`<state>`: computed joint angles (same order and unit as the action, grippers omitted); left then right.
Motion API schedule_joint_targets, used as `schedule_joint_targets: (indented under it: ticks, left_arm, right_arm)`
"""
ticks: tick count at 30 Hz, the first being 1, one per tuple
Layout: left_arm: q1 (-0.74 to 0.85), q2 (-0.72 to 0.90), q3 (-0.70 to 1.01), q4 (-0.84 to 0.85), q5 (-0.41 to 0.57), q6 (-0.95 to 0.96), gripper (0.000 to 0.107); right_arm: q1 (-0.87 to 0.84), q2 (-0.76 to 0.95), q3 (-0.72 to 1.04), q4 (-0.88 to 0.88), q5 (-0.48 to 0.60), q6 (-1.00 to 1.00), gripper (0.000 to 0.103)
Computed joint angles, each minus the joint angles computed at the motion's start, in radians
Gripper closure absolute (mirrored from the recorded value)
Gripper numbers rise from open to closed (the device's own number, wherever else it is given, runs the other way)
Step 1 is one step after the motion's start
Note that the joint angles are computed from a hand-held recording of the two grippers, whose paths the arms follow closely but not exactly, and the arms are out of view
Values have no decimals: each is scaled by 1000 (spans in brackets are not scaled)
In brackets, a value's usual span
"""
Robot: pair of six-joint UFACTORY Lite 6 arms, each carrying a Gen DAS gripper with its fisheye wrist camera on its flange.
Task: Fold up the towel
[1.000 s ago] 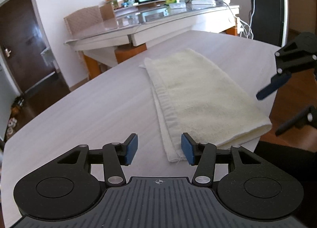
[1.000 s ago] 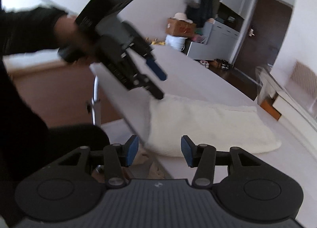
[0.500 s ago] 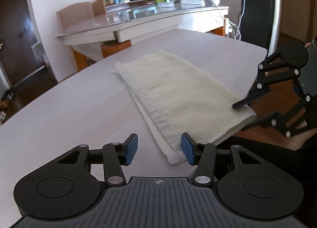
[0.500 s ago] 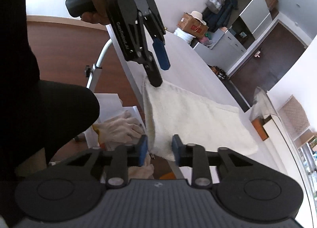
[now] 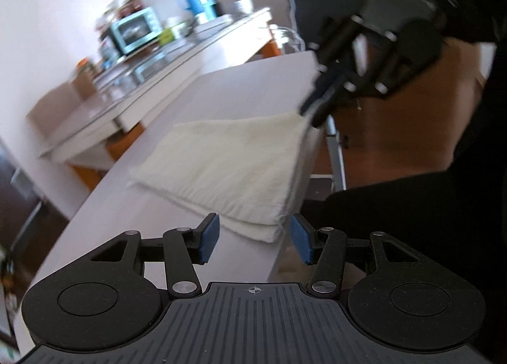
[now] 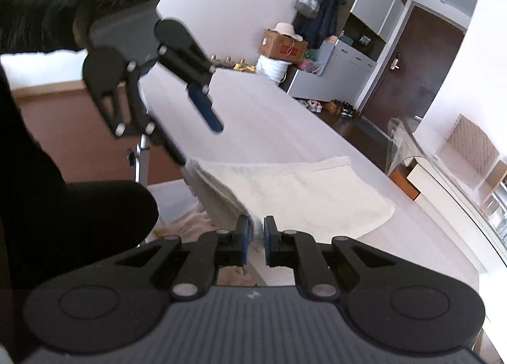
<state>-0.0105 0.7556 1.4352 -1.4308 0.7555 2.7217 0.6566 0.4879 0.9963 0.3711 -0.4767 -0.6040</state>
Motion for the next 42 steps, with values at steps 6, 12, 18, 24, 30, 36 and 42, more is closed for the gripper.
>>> schedule_joint_targets:
  ticks: [6, 12, 18, 24, 30, 36, 42]
  left_arm:
    - [-55, 19, -25, -86, -24, 175, 59]
    - [-76, 49, 18, -15, -46, 118, 96]
    - [-61, 67, 68, 45, -12, -15, 97]
    - [-53, 101, 158, 109, 37, -162, 97]
    - [-54, 109, 182, 119, 43, -198, 97]
    - [-49, 117, 183, 126, 49, -223, 97]
    - [-46, 113, 191, 158, 62, -263, 98]
  right_arm:
    - [-48, -37, -17, -157, 20, 170, 92]
    - [-77, -68, -47, -201, 18, 237, 92]
    - [-53, -46, -69, -88, -5, 131, 90]
    - [20, -14, -93, 124, -84, -119, 86]
    - [79, 31, -94, 276, -133, -299, 81]
    - [100, 31, -121, 292, -162, -303, 83]
    - [91, -12, -145, 264, -141, -252, 93]
